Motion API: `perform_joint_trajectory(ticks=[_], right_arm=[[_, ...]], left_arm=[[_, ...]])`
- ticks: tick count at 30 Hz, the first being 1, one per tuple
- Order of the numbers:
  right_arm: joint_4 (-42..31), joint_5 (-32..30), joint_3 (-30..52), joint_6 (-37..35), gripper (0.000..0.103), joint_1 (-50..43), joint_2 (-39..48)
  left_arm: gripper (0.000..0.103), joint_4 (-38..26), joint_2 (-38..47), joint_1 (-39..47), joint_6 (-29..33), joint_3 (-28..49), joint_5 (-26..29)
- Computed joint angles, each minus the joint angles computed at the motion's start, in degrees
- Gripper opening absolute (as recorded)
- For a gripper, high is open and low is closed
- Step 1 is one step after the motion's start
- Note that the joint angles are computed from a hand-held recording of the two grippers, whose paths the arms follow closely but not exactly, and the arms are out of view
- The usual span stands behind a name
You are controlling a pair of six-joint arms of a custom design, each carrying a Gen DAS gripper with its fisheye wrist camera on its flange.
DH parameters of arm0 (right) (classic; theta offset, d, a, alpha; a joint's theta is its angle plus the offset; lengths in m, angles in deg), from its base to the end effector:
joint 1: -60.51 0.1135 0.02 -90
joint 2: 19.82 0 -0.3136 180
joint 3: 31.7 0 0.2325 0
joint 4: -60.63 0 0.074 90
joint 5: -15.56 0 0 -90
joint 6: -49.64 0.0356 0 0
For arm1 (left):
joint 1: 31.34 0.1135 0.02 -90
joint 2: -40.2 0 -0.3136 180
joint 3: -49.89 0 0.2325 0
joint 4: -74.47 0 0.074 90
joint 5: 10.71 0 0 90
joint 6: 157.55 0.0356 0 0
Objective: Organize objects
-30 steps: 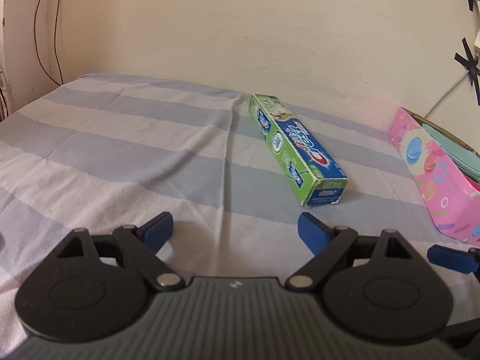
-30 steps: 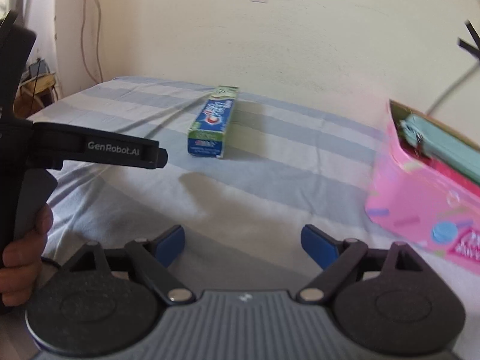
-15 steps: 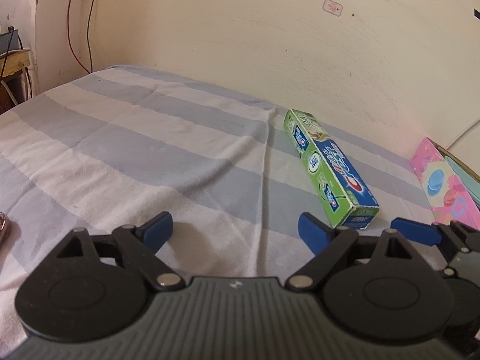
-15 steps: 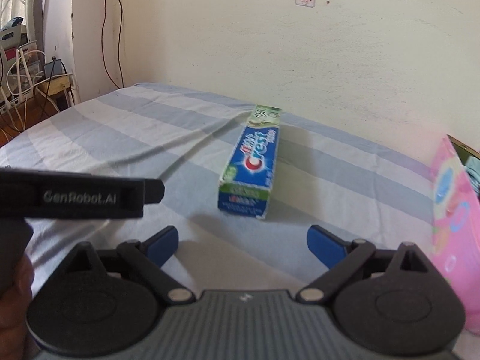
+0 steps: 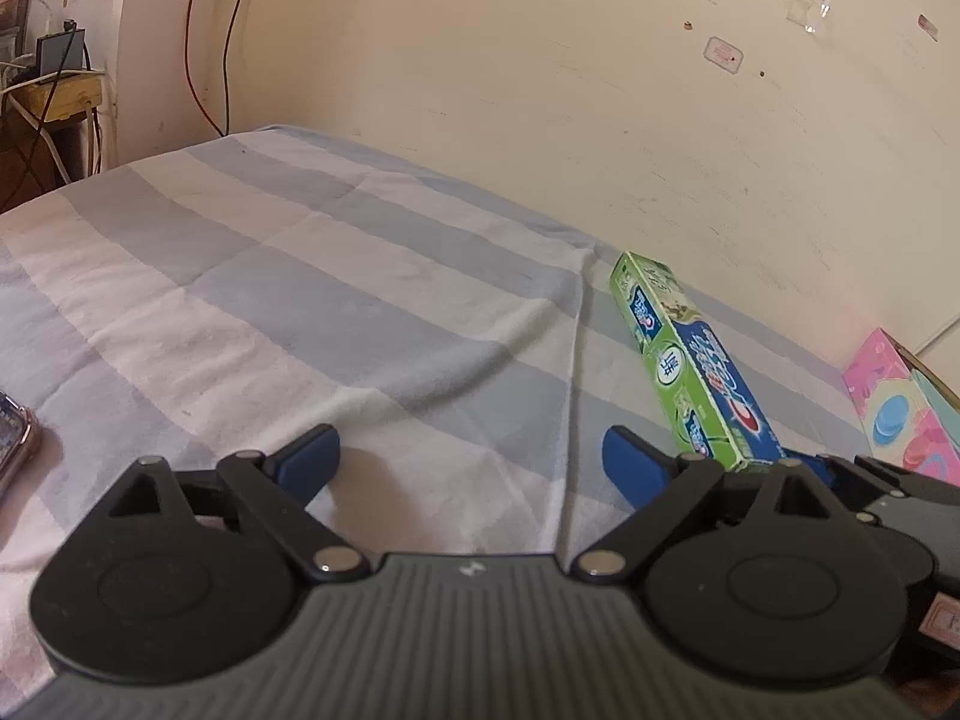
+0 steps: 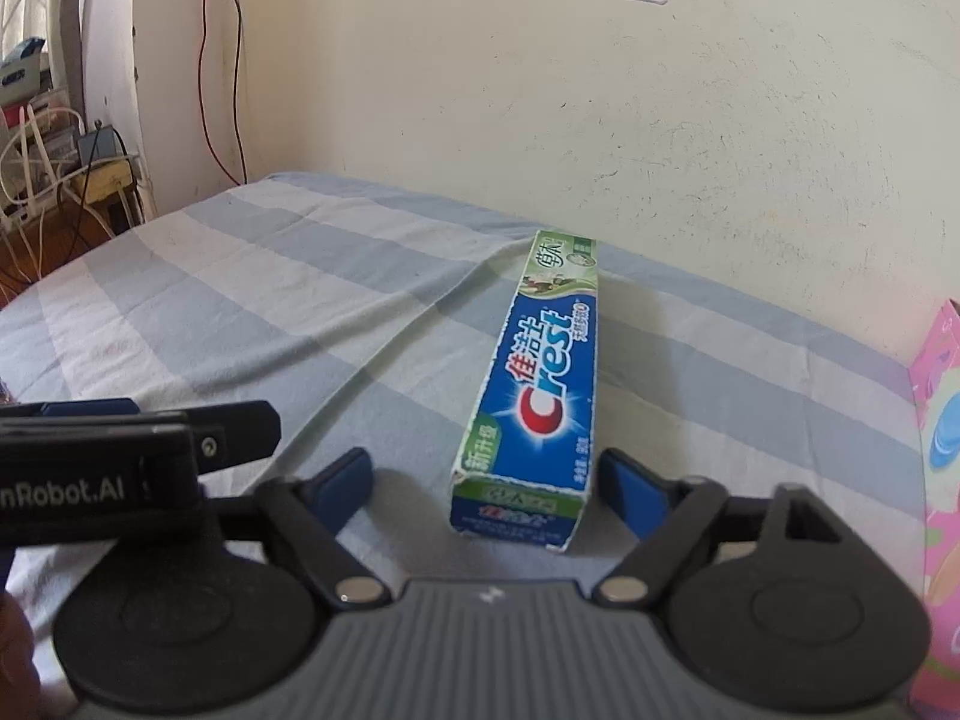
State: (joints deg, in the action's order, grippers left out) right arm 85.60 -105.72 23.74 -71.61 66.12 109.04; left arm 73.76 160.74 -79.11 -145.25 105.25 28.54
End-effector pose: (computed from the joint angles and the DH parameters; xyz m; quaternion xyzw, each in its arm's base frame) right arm 0.3489 0.0528 0.0567 -0.3754 0.8240 0.1700 0.3890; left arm 0.2331 -0.2157 0.0845 -0.3146 0.8305 0.0243 0.4590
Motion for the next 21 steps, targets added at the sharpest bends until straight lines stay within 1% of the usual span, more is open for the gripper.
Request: perform_joint_trajectory(ticks=[1, 3, 8, 11, 12, 14, 16, 18, 19, 20, 21], right_arm=[[0.8, -0.2, -0.3, 0.5, 0.057, -0.2, 0.0], [2.7, -0.3, -1.5, 0.8, 0.046, -0.9, -0.1], [6.9, -1.2, -6.2, -2.3, 0.043, -4.0, -1.0], [5.0, -4.2, -8.5, -6.9, 0.043, -8.3, -2.5], [3.1, -5.7, -9.0, -9.2, 0.043, -10.3, -3.2], [-4.1, -9.2, -8.9, -15.7, 0.043, -15.3, -5.0], [-14.3, -12.9, -7.2, -23.9, 0.043, -21.4, -6.6], [-28.0, -15.2, -3.5, -33.9, 0.042, -28.4, -7.5], [-32.0, -16.3, -2.4, -37.8, 0.042, -31.9, -7.5], [-34.4, -16.3, -1.4, -40.4, 0.042, -35.0, -7.4], [-33.6, -16.2, -1.3, -41.0, 0.043, -38.1, -7.1]], left_arm=[[0.096, -0.2, 0.1, 0.0, -0.1, 0.1, -0.1], [0.097, -0.2, 0.2, 0.1, 0.2, 0.3, -0.1], [0.097, -0.5, 0.3, 0.2, 0.7, 0.4, -0.1], [0.097, -0.6, 0.3, 0.0, 0.6, 0.3, -0.2], [0.097, -0.5, 0.3, 0.0, 0.6, 0.3, -0.2], [0.097, -0.5, 0.3, 0.0, 0.8, 0.2, -0.1], [0.098, -0.9, 0.3, -0.2, 0.6, 0.5, -0.2], [0.098, -1.5, 0.4, -0.4, 0.5, 0.7, -0.3], [0.098, -1.6, 0.5, -0.5, 0.5, 0.8, -0.3], [0.098, -1.8, 0.5, -0.6, 0.5, 0.9, -0.3], [0.099, -2.1, 0.6, -0.8, 0.5, 1.1, -0.3]])
